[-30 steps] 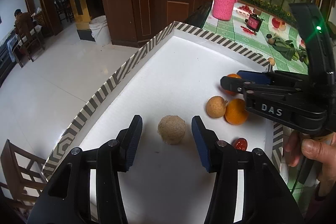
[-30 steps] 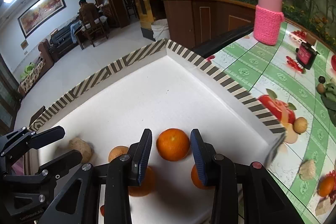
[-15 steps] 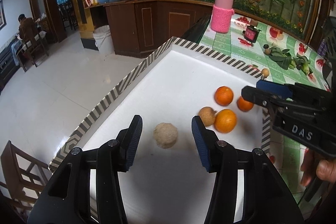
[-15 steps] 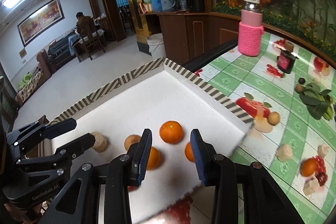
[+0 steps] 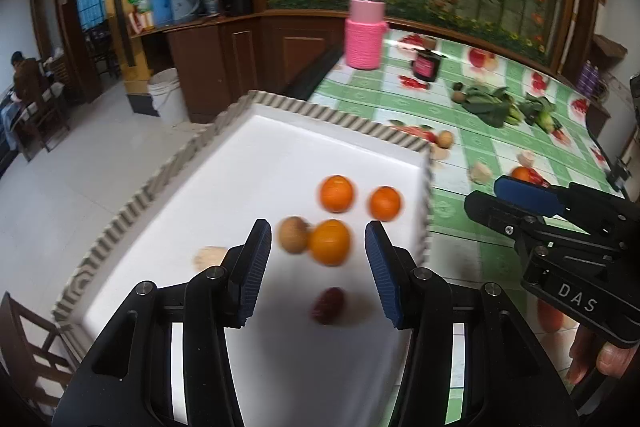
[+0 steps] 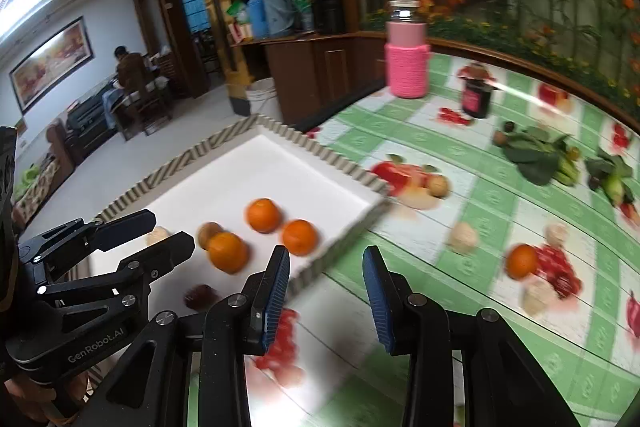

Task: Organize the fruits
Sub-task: 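Open both tools to release the tan cake and orange into the tray, then move the left tool to an orange while the right tool approaches a tan square cake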

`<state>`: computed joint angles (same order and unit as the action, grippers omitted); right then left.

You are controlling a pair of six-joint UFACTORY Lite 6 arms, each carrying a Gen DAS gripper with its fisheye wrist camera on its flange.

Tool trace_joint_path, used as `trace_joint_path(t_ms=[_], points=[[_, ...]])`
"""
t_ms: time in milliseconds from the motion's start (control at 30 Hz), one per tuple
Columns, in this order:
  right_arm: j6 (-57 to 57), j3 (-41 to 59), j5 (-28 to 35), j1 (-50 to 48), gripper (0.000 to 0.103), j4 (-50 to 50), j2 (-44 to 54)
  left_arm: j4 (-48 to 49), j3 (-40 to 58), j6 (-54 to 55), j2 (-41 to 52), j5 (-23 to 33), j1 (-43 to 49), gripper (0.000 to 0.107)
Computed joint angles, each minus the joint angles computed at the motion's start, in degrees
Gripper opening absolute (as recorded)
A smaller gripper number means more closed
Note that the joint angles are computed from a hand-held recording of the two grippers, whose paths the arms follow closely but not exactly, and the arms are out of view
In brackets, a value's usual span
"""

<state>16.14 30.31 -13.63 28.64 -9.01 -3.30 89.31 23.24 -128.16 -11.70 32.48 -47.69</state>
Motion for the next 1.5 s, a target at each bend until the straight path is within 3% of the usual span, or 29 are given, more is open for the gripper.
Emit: trace_joint_path(t_ms=[400, 733, 1033, 1500], points=[[31.3, -12.3, -3.7, -21.8, 0.037, -39.8, -12.0, -0.1, 14.7, -1.5, 16.4, 1.4, -9.2, 0.049], [42.3, -15.3, -10.6, -42.6, 0.038, -62.7, -13.5, 0.9, 25.9, -0.3, 26.6, -2.8, -10.6, 0.049], [38.2, -9.1, -14.5, -51.9, 0.039, -65.1, -1.9, -0.9, 35.2, 4.0, 35.0, -7.0, -9.1, 0.049], [32.0, 5.7, -9.8, -40.7, 0.039, -55.7, 16.8, 0.9, 38.7, 3.4, 38.8, -11.0, -5.0, 0.049]])
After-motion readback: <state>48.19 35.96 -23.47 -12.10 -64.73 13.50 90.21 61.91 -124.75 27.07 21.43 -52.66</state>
